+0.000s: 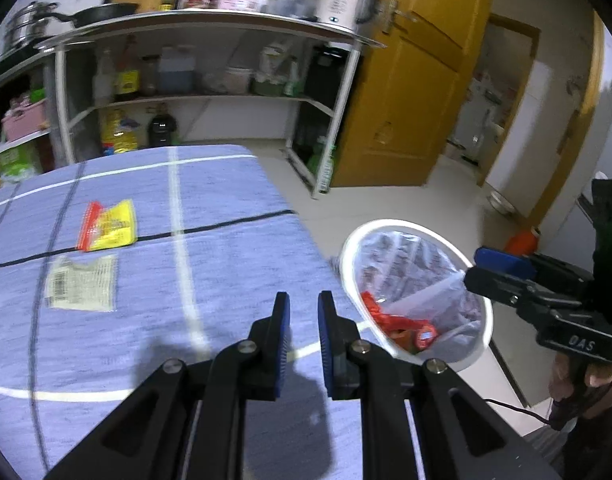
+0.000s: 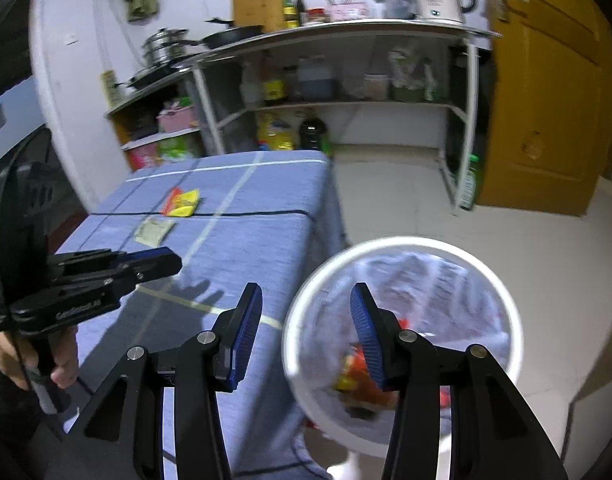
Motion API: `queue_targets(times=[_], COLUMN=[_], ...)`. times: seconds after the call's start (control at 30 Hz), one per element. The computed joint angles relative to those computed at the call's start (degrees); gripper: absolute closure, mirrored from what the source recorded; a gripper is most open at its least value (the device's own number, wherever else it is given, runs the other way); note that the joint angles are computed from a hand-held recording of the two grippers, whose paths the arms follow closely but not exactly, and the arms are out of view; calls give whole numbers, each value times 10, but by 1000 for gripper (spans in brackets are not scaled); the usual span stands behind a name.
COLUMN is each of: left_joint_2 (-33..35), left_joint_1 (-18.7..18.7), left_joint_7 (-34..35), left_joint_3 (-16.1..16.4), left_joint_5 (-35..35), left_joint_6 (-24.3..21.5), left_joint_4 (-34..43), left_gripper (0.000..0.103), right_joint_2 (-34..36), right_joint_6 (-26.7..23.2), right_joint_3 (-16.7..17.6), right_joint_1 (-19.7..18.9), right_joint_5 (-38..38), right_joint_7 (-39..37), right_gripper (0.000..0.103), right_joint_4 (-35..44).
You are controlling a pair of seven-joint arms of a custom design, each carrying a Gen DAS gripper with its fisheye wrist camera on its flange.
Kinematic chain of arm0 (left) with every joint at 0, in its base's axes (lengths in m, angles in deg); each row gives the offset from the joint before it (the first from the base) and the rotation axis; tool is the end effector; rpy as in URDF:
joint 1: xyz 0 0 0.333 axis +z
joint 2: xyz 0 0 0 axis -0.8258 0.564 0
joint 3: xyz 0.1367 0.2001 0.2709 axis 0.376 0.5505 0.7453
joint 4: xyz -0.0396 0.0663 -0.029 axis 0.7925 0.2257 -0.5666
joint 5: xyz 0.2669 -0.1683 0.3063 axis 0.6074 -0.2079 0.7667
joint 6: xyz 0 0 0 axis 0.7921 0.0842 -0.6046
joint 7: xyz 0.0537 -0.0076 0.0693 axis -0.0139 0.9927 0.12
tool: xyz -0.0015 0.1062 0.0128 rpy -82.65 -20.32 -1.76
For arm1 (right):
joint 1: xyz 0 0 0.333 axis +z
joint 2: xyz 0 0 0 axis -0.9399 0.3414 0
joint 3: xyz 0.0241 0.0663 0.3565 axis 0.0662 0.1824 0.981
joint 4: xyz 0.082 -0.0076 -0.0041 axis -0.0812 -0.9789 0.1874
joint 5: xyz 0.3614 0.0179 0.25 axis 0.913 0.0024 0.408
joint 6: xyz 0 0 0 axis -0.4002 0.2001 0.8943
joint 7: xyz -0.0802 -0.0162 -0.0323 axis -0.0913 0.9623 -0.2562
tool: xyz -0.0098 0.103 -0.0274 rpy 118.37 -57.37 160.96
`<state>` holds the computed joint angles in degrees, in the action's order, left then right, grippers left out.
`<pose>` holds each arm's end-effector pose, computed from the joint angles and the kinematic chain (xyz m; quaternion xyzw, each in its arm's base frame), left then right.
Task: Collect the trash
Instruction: 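Grasp the white receipt with the left tool while the right tool grasps the yellow snack bag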
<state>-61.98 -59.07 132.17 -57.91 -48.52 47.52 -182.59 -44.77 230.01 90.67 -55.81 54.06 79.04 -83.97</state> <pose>0.4925 -0.0471 0.5186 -0.3549 0.8375 -0.4131 0.0454 0.3651 0.2404 0.5422 -0.5515 0.7273 -0.2694 0.3070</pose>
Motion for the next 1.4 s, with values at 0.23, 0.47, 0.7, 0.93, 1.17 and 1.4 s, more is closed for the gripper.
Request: queue_targets(times=[0.23,0.47,0.7,0.93,1.17,1.4], left_joint_2=[41,103,164,213,236,227], left_joint_1=[33,66,83,88,92,87], left_joint_7=[-3,-20,-42,-81,-104,-80], left_joint_3=[16,14,-8,-31,-45,-50], left_joint_5=[1,1,20,62,91,91], left_joint_6=[32,64,107,122,122,134], left_joint_4=[28,72,119,161,179,166], left_gripper=[71,60,47,45,36,65], right_joint_2=[84,148,207,253,294,348], right_joint_6=[53,92,91,102,115,95], right_joint_3=[-2,-18,-43,-62,-77,-88], right_joint_1=[2,16,36,42,48,59], right_joint_5=[-11,-9,15,33,59,90], right_joint_7=[-11,-42,-107,-151,-187,-241], right_gripper=[56,56,56,56,56,56], right_joint_4=[53,95,144,186,220,282])
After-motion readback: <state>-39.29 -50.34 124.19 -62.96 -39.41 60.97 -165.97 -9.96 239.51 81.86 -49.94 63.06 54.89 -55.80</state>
